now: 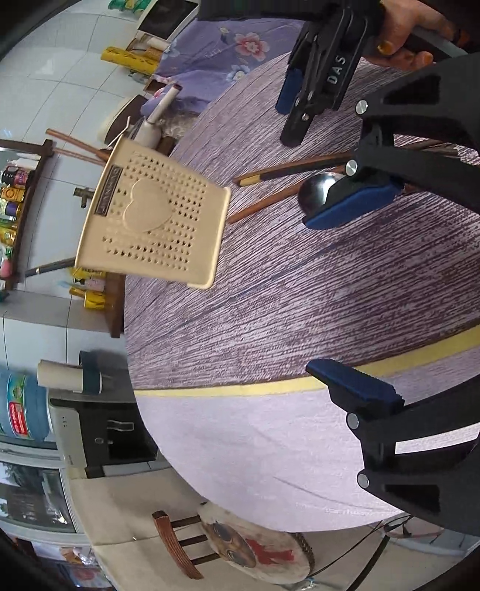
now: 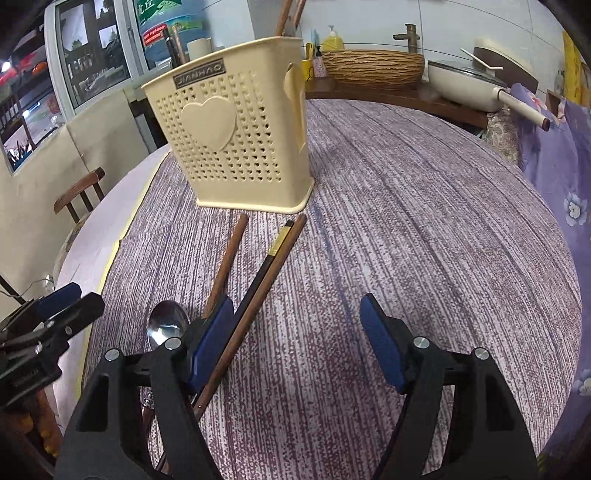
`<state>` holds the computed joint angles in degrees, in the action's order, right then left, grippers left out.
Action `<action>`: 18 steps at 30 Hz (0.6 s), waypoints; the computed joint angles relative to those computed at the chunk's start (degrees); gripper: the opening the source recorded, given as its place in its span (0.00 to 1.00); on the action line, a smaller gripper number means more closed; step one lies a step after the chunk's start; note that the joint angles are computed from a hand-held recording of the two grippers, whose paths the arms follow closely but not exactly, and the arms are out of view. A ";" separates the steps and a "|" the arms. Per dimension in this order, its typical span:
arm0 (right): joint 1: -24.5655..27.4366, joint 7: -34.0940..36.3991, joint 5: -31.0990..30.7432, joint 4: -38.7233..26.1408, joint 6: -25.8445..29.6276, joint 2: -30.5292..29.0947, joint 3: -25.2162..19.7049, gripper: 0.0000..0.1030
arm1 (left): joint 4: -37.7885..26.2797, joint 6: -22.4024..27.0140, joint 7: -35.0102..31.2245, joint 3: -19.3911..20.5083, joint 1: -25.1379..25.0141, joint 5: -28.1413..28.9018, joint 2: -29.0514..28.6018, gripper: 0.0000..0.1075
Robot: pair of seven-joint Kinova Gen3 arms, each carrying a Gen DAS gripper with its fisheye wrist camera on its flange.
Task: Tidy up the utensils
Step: 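Grasp a shiny dark-handled spoon with the left tool while the right tool grasps a brown chopstick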
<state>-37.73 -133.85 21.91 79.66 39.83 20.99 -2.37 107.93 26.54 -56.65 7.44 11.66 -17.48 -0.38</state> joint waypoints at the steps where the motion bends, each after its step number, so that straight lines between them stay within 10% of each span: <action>1: 0.17 0.55 -0.44 -0.61 0.57 0.44 -0.33 0.65 | 0.11 -0.10 0.00 0.15 0.13 -0.03 0.05 0.66; 18: 4.49 12.91 -10.77 -9.33 0.94 5.13 -4.33 0.30 | 0.31 1.08 1.81 0.34 1.58 -1.98 0.57 0.62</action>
